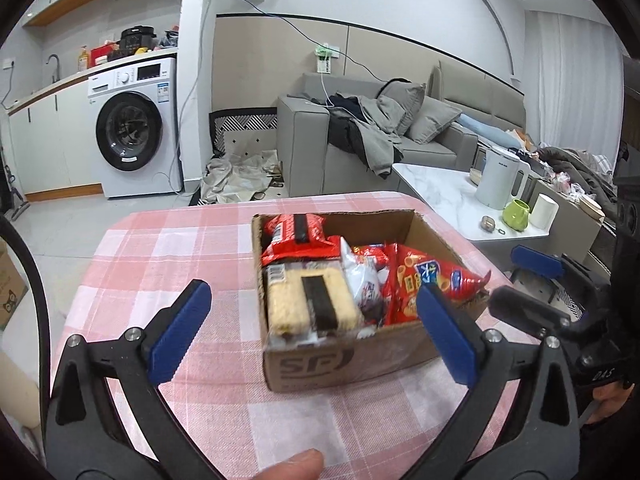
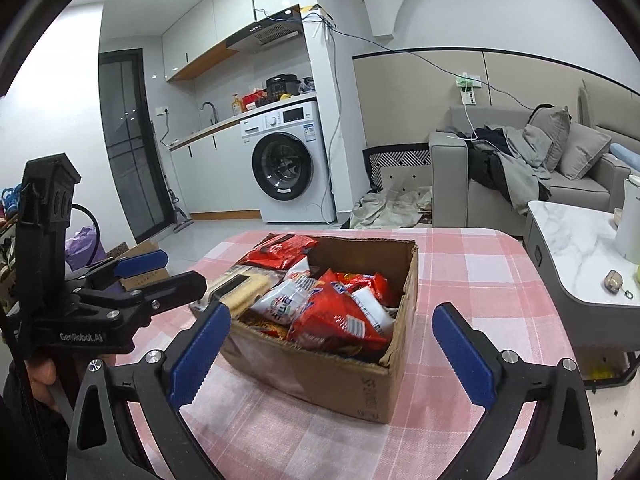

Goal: Organize snacks

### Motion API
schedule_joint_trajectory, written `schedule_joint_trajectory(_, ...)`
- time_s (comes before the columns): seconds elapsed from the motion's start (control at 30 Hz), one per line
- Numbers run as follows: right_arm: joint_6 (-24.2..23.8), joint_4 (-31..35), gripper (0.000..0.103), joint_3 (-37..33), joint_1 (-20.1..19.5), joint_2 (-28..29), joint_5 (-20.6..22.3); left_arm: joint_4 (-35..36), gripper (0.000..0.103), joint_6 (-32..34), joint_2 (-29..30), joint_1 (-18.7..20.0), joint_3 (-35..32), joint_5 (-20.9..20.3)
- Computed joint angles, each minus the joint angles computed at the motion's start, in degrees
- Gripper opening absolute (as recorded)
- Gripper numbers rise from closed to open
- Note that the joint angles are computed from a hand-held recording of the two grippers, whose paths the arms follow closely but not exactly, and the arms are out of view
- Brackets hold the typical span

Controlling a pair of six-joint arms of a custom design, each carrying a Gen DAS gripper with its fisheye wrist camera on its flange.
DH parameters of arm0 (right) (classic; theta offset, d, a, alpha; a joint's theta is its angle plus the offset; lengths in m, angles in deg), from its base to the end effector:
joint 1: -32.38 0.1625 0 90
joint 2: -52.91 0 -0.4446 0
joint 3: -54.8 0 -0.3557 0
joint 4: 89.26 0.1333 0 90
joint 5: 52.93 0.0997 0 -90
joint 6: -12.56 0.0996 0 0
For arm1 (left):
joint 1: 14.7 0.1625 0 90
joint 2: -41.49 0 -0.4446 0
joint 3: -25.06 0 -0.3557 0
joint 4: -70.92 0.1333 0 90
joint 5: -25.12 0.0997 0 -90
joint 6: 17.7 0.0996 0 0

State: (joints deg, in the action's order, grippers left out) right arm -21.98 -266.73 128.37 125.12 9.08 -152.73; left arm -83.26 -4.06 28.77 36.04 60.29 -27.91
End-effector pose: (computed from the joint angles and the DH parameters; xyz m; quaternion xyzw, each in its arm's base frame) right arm 0.1528 -0.7594 0.3258 0.2398 -0.8400 0.4421 0.2037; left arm -0.4134 -0.8111 0.1311 0.2938 0.8438 -0.3946 0.2142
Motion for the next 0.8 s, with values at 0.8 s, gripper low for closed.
schedule_joint_trajectory(0.8,-5.54,-14.81,0.103,10.53,-3.02,-0.34,5.55,-29.79,0.102,7.14,-4.48,0.9,22.26,1.97)
